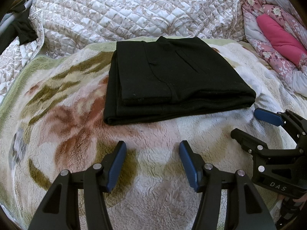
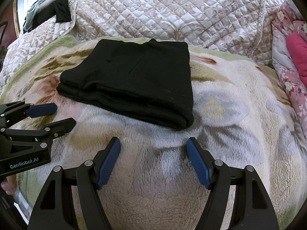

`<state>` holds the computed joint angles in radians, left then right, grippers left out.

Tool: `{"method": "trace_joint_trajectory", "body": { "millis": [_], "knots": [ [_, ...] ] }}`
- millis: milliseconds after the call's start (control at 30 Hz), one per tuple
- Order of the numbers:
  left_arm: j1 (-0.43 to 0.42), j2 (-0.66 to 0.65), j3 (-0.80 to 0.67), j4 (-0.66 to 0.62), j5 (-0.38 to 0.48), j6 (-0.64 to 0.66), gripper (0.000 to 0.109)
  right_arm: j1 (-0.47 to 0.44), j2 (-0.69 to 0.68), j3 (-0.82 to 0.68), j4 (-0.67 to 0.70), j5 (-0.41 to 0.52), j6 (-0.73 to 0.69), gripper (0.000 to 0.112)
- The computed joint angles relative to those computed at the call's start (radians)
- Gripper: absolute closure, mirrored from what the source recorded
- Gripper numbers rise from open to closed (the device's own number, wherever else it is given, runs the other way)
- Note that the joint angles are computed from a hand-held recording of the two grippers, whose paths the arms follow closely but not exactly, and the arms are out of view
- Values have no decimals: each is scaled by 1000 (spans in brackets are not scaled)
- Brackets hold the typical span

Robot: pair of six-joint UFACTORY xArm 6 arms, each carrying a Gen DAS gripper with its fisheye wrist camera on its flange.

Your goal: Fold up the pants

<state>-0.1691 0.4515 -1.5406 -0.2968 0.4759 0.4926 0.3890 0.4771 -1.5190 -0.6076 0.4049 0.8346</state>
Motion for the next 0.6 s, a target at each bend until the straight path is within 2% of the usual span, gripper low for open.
{"method": "trace_joint_trajectory", "body": {
  "millis": [600],
  "knots": [
    [2,1,-3,-2,4,5,48,-6,5,-4,-16,-7,4,39]
  ]
}}
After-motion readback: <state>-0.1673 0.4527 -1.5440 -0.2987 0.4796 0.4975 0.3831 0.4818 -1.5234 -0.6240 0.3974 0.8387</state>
